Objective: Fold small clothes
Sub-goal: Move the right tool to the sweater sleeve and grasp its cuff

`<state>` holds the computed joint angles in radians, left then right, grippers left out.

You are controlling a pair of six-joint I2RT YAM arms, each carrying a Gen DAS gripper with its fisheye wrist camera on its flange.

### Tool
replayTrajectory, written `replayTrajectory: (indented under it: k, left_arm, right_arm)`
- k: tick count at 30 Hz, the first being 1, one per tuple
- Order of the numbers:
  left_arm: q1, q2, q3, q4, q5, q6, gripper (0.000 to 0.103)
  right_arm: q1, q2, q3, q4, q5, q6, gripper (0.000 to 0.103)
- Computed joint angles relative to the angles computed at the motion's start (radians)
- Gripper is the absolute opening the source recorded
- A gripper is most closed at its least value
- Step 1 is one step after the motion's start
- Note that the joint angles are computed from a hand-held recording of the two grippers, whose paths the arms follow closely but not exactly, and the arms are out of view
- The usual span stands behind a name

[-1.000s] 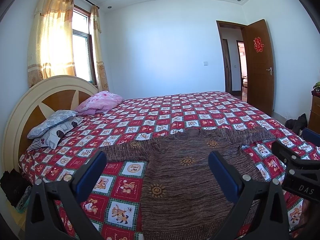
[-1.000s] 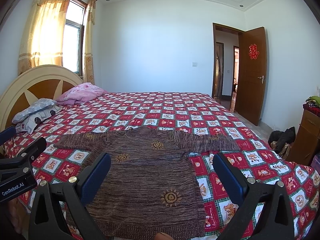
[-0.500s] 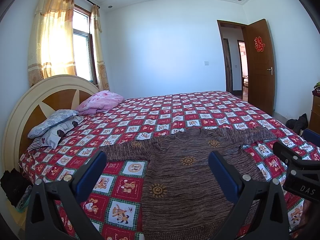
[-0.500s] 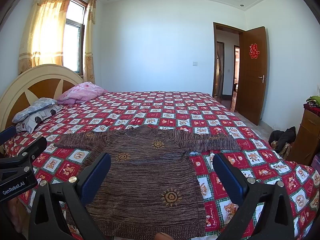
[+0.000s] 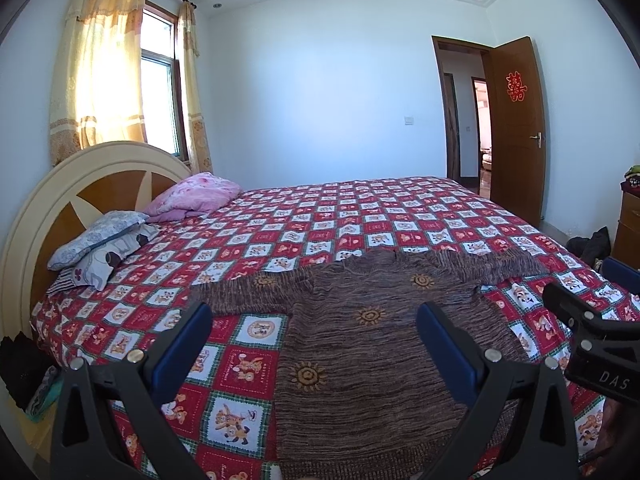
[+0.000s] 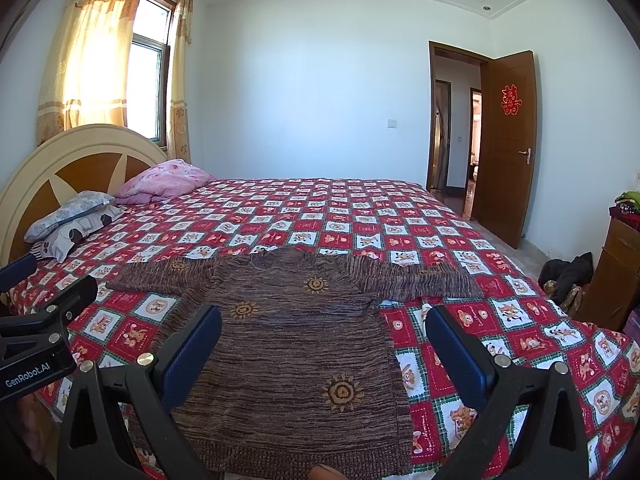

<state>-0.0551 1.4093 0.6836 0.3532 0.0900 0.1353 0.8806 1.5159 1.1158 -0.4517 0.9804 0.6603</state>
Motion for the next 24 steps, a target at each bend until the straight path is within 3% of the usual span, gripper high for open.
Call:
replayTrajectory:
  k: [12,24]
  left_arm:
    - [-0.03,0.211,0.145,0.006,-0.009,0.024,0.103]
    - [-0.088,0.452,0.388,-0.061,-0.038,0.043,0.103]
  right_arm:
    - [-0.167,-0.012,-0.074,0.061,-0.104,-0.041,0.102]
    - [-0.536,-0.074,-0.205,0.18,-0.413,-0.097,0.102]
